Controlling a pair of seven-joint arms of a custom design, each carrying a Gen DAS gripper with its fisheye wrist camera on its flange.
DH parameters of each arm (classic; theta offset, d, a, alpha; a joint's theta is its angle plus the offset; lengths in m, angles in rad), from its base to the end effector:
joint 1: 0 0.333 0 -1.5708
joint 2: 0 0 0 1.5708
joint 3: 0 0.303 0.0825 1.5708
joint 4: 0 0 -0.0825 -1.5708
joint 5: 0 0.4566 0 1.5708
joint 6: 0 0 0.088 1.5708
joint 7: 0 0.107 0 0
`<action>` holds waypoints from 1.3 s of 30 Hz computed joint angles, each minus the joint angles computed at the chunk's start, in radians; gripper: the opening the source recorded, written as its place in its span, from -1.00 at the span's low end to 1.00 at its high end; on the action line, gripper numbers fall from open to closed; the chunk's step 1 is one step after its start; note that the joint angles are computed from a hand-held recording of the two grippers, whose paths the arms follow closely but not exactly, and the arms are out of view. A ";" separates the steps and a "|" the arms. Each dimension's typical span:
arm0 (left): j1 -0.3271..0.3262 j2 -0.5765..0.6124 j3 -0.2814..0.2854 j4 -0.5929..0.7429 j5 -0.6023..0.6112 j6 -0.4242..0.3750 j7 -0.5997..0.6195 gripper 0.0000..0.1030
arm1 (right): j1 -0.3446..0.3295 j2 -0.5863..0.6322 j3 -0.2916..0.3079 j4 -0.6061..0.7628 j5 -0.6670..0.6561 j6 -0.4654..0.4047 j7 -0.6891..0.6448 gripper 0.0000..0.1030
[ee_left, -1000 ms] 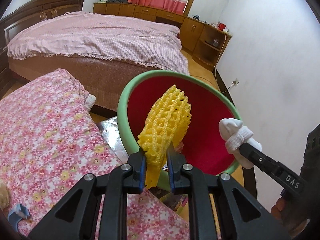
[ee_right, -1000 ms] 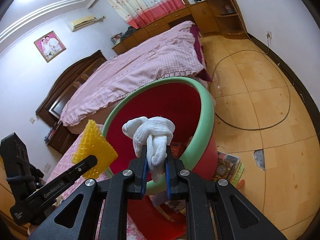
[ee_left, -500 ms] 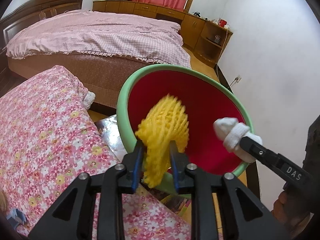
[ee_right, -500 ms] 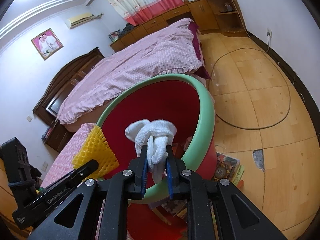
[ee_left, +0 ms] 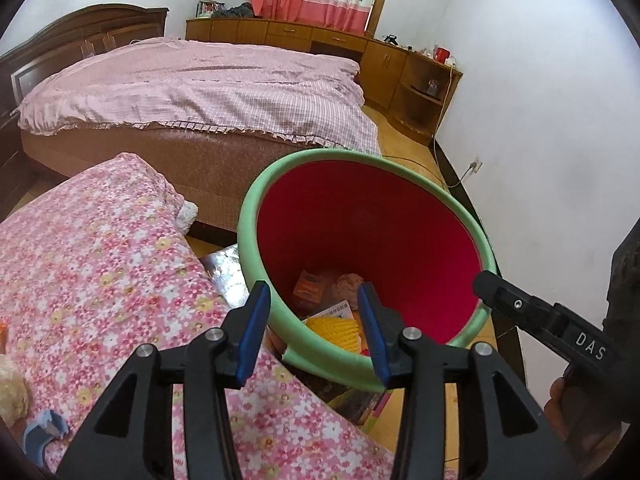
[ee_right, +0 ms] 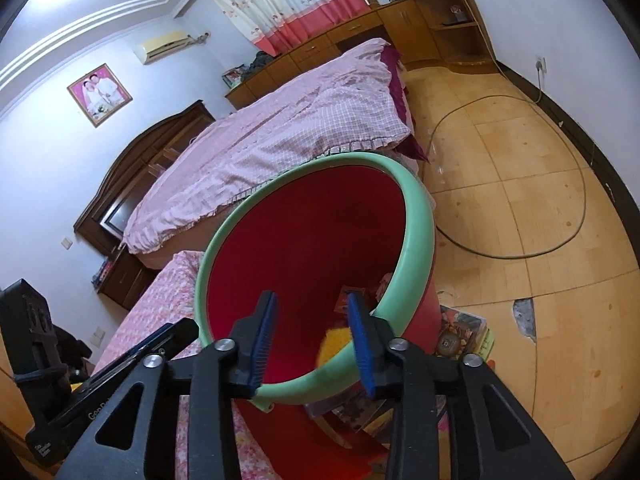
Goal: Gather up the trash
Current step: 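Open both grippers to drop foam net and sock into red bucket, then move both grippers back over the bed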
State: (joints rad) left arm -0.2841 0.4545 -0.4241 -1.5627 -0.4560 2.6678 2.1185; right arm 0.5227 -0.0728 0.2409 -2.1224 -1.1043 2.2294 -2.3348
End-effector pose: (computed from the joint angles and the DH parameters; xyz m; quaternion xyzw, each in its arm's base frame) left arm 0.6353 -0.4619 0.4356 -0.3390 0.8523 -0.3978 0.0218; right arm 0.4640 0.4079 0.4287 -0.2650 0.8502 -0.2660 0.3690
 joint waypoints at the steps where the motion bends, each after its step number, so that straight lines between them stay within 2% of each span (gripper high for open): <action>1: 0.009 -0.011 -0.005 -0.011 -0.011 0.000 0.005 -0.12 | 0.001 -0.002 0.001 0.000 -0.001 0.001 0.002 -0.15; 5: 0.038 -0.062 -0.016 -0.066 -0.066 0.006 0.029 -0.12 | 0.011 -0.004 0.010 0.015 0.011 -0.030 -0.004 0.01; 8: 0.043 -0.106 -0.002 -0.109 -0.087 0.006 0.029 -0.12 | 0.020 -0.002 0.017 0.026 0.015 -0.054 -0.001 0.07; 15: 0.069 -0.198 0.026 -0.193 -0.191 -0.006 0.051 -0.12 | 0.039 0.010 0.021 0.051 0.006 -0.047 0.001 0.14; 22: 0.069 -0.286 0.078 -0.279 -0.253 0.021 0.072 -0.12 | 0.073 0.066 0.019 0.134 -0.008 -0.063 -0.055 0.16; 33: 0.083 -0.346 0.150 -0.347 -0.242 0.059 0.018 -0.12 | 0.137 0.167 -0.017 0.266 -0.037 -0.083 -0.112 0.18; 35: 0.091 -0.346 0.160 -0.350 -0.236 0.066 0.001 -0.12 | 0.148 0.192 -0.025 0.299 -0.030 -0.085 -0.138 0.33; 39: 0.110 -0.338 0.179 -0.351 -0.196 0.083 -0.052 -0.12 | 0.164 0.227 -0.049 0.337 -0.024 -0.057 -0.162 0.36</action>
